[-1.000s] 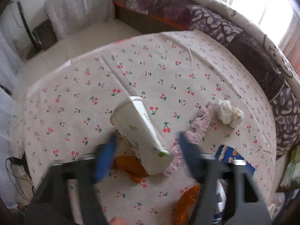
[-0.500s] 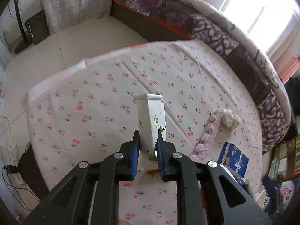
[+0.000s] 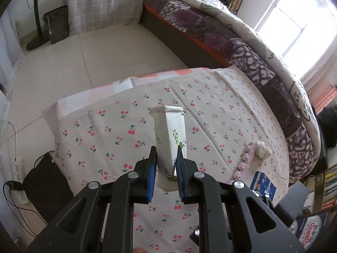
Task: Collect trash
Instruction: 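Grasp the orange cloth piece on the table with the right tool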
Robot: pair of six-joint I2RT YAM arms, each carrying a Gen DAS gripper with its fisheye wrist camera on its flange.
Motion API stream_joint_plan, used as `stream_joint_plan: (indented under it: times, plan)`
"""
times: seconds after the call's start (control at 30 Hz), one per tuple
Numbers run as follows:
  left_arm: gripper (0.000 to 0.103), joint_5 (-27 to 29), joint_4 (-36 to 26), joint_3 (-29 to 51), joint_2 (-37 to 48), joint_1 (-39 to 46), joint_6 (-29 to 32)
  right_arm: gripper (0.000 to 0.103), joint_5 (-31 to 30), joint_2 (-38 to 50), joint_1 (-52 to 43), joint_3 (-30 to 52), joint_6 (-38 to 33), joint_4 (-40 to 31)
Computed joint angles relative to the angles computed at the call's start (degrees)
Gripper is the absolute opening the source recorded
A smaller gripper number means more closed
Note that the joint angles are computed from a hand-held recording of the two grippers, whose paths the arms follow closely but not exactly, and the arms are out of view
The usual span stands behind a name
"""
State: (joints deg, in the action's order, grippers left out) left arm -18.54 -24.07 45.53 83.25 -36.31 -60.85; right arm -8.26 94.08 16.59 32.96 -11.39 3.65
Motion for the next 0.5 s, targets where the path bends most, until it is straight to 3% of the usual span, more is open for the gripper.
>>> stream_joint_plan:
  times: [0.07, 0.13, 0.17, 0.2, 0.5]
  plan:
    - [0.018, -0.10, -0.06, -0.44, -0.16, 0.26, -0.07, 0.055, 1.30, 2.71, 1.11, 1.41, 0.59, -0.70]
    - [0.018, -0.76, -0.44, -0.49, -0.20, 0.24, 0.00, 0.050, 1.73, 3.29, 1.03, 0.90, 0.98, 1.18]
    - [0.018, -1.22, -0.67, -0.41, -0.19, 0.11, -0.02, 0.038, 1.45, 3.10, 0.86, 1.10, 1.39, 0.98]
    - [0.018, -1.55, -0.67, -0.60, -0.32, 0.07, 0.05, 0.032, 0.99, 2.88, 0.50, 1.37, 1.60, 0.42]
    - [0.017, -7.23, -2.52, 1.91, -0.02, -3.23, 0.41, 0.026, -0.72, -6.08, -2.74, -0.45, 4.99, 0.62]
